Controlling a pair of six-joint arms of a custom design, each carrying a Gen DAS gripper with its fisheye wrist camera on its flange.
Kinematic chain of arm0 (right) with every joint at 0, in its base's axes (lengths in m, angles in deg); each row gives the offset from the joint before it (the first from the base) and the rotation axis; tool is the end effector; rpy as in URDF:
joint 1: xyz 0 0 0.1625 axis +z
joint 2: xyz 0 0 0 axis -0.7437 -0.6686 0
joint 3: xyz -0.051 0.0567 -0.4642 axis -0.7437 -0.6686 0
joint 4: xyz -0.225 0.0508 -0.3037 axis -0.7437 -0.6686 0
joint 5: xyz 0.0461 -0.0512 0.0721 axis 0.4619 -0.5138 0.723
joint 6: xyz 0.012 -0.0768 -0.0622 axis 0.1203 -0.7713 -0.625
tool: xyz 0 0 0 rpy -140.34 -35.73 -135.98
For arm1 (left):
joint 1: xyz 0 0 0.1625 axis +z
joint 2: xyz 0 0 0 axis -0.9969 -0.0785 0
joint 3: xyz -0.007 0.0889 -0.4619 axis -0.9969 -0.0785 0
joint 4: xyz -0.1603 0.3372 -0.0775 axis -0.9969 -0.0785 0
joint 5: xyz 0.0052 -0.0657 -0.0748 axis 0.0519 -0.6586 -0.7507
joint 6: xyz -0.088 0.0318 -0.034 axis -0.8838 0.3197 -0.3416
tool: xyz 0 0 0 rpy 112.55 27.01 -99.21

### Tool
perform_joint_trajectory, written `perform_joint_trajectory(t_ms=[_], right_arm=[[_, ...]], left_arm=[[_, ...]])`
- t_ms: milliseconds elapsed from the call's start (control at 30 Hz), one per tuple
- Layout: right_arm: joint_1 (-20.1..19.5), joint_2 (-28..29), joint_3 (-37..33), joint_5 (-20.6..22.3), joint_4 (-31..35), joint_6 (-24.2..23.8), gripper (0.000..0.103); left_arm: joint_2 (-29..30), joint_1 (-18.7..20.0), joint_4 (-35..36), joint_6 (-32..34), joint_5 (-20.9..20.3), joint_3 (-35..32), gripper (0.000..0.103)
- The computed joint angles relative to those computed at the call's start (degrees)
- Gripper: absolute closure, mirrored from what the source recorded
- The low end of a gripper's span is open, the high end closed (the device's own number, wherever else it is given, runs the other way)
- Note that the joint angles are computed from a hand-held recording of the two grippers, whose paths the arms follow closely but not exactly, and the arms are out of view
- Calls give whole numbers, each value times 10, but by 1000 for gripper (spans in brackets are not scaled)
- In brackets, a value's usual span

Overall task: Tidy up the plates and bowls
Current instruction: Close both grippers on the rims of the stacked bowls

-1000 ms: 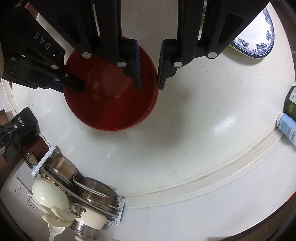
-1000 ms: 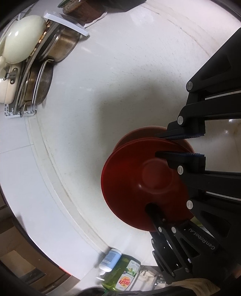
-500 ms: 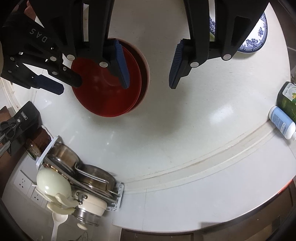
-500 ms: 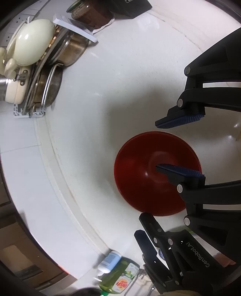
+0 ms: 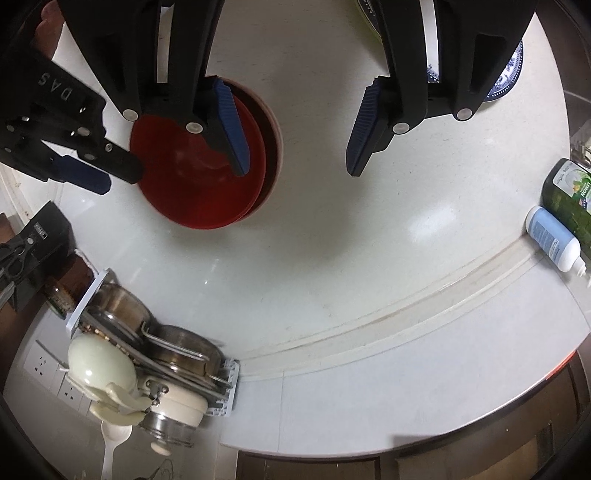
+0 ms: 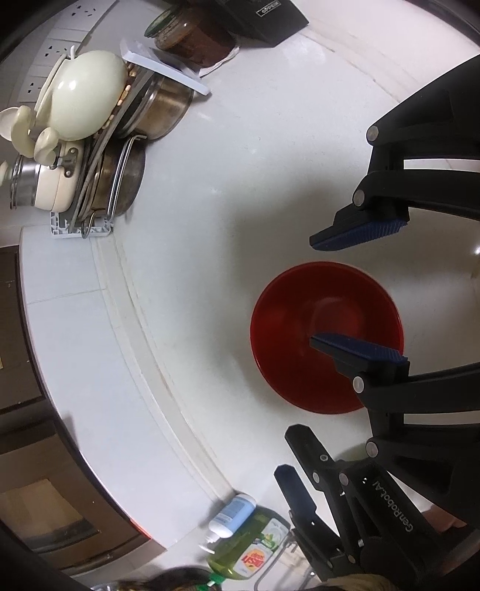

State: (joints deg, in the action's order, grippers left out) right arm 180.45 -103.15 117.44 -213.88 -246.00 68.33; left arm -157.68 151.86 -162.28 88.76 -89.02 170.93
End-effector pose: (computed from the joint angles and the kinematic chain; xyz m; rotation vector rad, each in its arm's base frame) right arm 0.4712 -0.4449 -0.0399 -0.0541 -2.2649 0.9424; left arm -0.0440 -0.5650 0.4182 0.9042 2.3935 -0.4026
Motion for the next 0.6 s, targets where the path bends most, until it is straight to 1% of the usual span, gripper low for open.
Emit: perform_joint_trajectory(t_ms=[167,467,600], right_arm=[[-12,-2,14,8,-15,8,56],[-42,-1,36,53,-47,20,56],[-49,0,38,62,-39,37,56]], left_arm=[[10,4,7,0,8,6,49],[34,13,19,-12,19,7,49],[41,18,30,-16,18,0,49]])
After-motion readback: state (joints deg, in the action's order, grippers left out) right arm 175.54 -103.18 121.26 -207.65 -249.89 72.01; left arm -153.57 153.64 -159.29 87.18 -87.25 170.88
